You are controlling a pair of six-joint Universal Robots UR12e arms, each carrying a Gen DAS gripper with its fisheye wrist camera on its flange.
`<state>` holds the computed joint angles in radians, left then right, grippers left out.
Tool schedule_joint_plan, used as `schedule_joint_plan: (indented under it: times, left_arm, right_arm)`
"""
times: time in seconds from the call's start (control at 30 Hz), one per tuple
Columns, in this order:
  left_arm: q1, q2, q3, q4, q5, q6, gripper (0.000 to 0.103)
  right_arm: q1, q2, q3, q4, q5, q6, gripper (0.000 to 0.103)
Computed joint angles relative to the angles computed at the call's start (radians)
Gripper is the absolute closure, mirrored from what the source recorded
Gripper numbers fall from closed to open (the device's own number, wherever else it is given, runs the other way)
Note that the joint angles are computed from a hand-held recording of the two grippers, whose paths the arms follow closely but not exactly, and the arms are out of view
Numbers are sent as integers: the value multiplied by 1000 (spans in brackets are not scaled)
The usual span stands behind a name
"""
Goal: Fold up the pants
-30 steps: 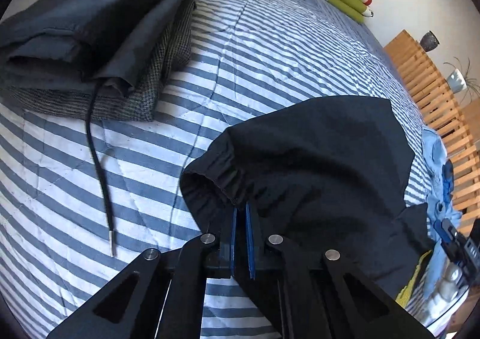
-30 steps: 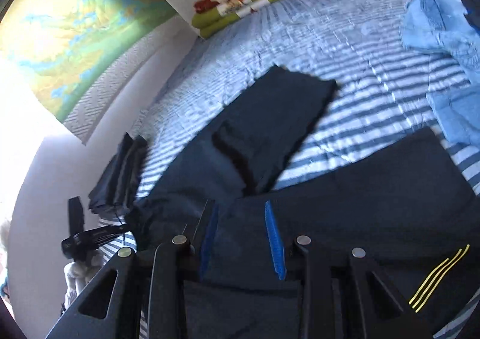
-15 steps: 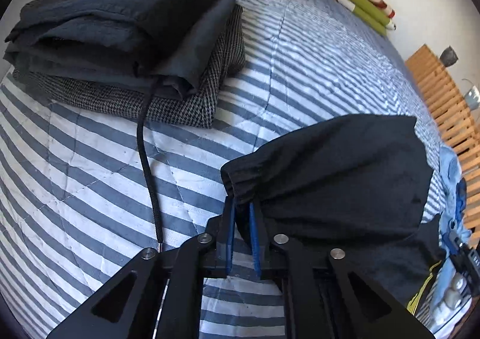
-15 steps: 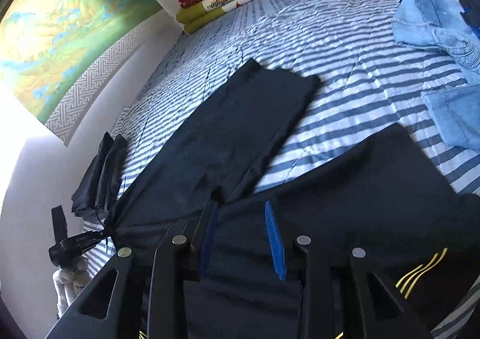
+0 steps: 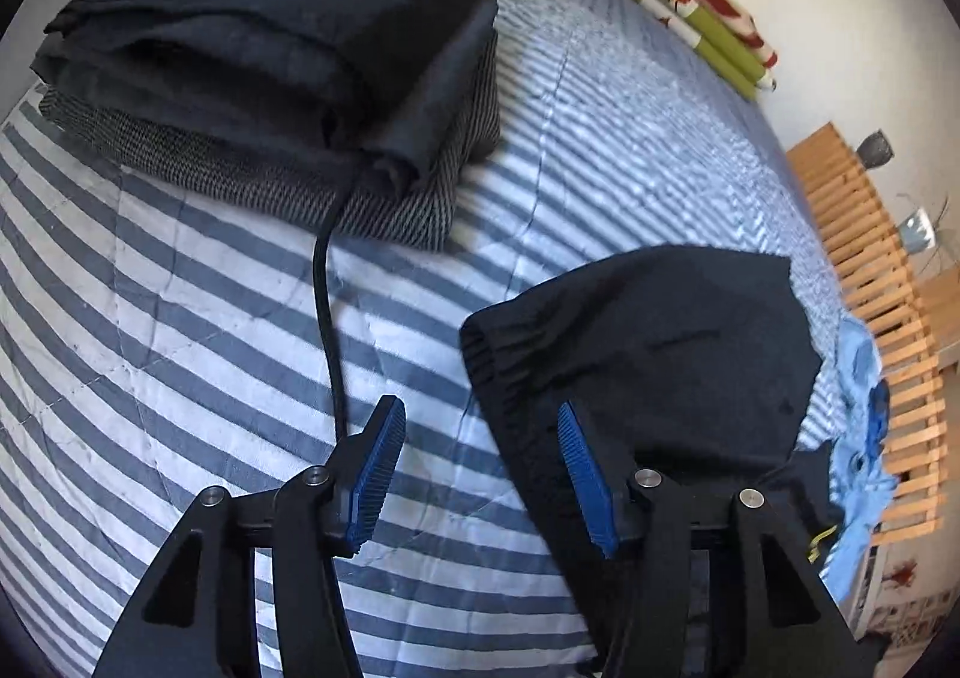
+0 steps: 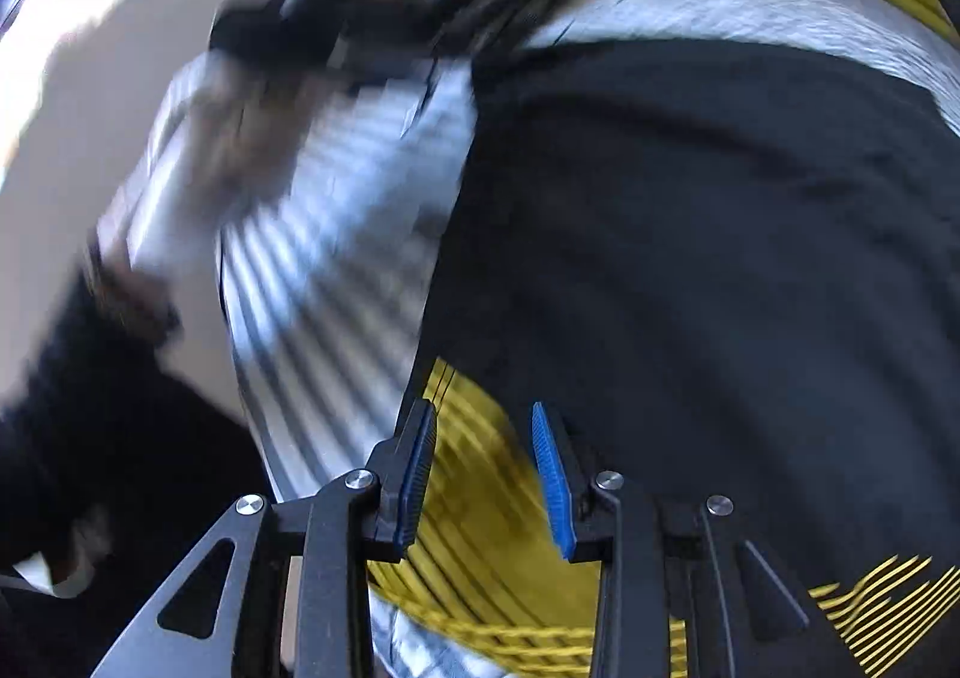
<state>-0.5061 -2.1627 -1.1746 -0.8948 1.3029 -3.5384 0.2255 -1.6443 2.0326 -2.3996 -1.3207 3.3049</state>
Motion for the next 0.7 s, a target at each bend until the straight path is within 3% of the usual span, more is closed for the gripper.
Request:
schedule_joint_plan:
  times: [0.07,0.2,0.27,0.33,0.4,0.47,0.57,0.63,0.7]
  left_arm:
    - [-2,-5,2,-3,4,2,43]
    - [-8,-16,15,-14,2,4,41]
    - [-12,-22,21,-17,1,13,40]
    - [-18,-34,38,-31,7,18,40]
    - [-21,-39,44,-31,2,19,40]
    - [-23,-45,53,-32,5,20,40]
    - [-24,-55,68,-35,6,7,39]
    - [-23,-62,79,-35,3,-4,38]
    - [-22,-69,89,-35,3,-11,38]
  right_arm:
    - [22,-5,8,-12,-37,-1,72]
    - [0,-29,25,80,183,-49,72]
    - [8,-36,23,80,169,-80,72]
    - [-41,-59,36,57,240,-60,72]
    - [-105,-90,53,-2,260,1,72]
    - [-166,-119,59,-46,209,57,71]
    - [-270,-148,55,-78,57,167,57]
    - [-334,-145,43,-77,-61,279,55]
    - [-411,-126,34,-68,-90,370,55]
